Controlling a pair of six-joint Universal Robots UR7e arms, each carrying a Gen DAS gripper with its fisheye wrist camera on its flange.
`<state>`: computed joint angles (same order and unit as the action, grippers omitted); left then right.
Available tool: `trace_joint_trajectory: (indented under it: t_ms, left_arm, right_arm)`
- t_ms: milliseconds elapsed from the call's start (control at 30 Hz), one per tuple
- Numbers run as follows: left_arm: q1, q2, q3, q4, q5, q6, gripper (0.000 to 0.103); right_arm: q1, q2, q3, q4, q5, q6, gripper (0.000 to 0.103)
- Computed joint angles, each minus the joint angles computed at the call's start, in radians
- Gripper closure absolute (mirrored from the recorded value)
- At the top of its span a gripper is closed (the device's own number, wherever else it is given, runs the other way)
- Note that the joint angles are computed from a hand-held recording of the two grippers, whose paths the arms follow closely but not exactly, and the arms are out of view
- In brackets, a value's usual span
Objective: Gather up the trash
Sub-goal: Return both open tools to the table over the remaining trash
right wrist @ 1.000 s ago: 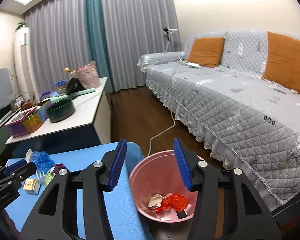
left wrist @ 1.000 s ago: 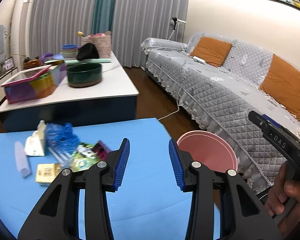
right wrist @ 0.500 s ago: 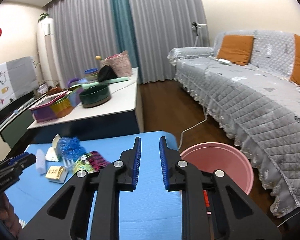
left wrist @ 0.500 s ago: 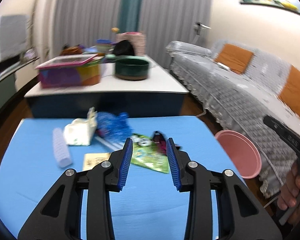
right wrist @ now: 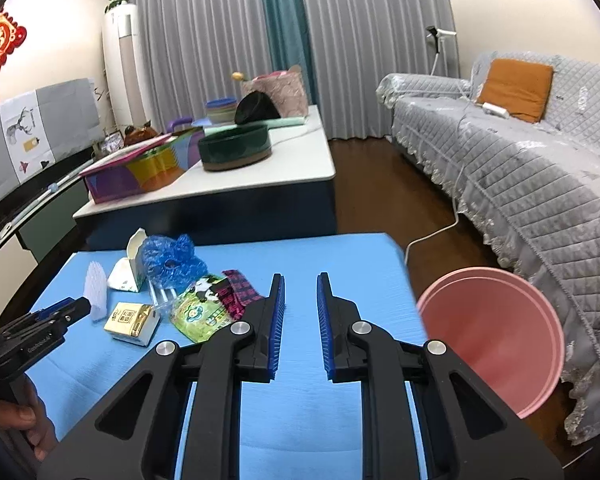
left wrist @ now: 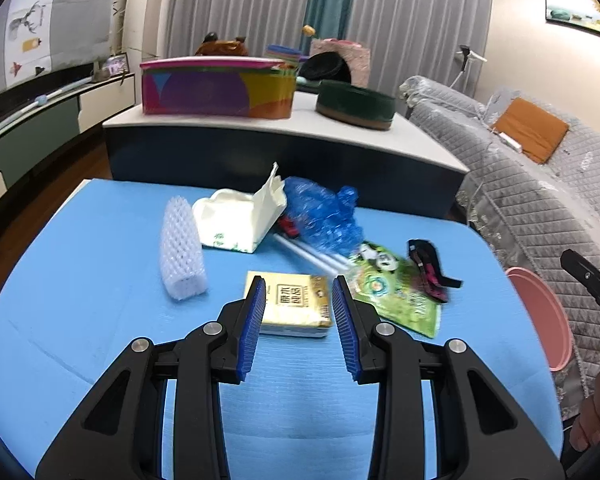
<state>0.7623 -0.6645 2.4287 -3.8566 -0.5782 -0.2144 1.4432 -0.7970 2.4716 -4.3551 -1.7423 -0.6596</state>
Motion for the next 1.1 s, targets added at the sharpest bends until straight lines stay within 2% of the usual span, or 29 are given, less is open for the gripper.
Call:
trace_joint_trajectory:
  t_ms: [133,200,300,367,533,600,700,900,1100]
  left_arm:
    - [0.026,0.015,-0.028,0.004,0.000,0.019,0.068]
    - [0.039,0.023,-0.042,0.008,0.001,0.029,0.063]
    - [0.056,0.034,-0.061,0.016,0.002,0.042,0.050]
    - [0.067,0.038,-0.073,0.025,-0.004,0.049,0.038]
    - [0.090,0.044,-0.098,0.067,-0.018,0.042,0.018]
    - [0.101,0.045,-0.105,0.084,-0.026,0.036,0.015]
    - [0.116,0.045,-0.119,0.121,-0.035,0.027,0.013]
    - [0.144,0.038,-0.143,0.198,-0.062,-0.013,0.012]
    - [0.143,0.039,-0.156,0.239,-0.055,-0.018,0.012]
  right_arm:
    - [0.005,0.037,-0.045,0.046,-0.013,-0.008,0.086]
    - [0.008,0.052,-0.066,0.067,-0.018,-0.010,0.086]
    - [0.009,0.070,-0.096,0.104,-0.024,-0.016,0.085]
    - [0.010,0.080,-0.117,0.129,-0.026,-0.023,0.084]
    - [0.020,0.104,-0.167,0.186,-0.052,-0.046,0.067]
    - [0.020,0.110,-0.187,0.219,-0.055,-0.047,0.061]
    - [0.028,0.132,-0.221,0.246,-0.072,-0.068,0.059]
    - [0.039,0.173,-0.273,0.284,-0.101,-0.092,0.059]
    - [0.041,0.177,-0.298,0.318,-0.117,-0.087,0.060]
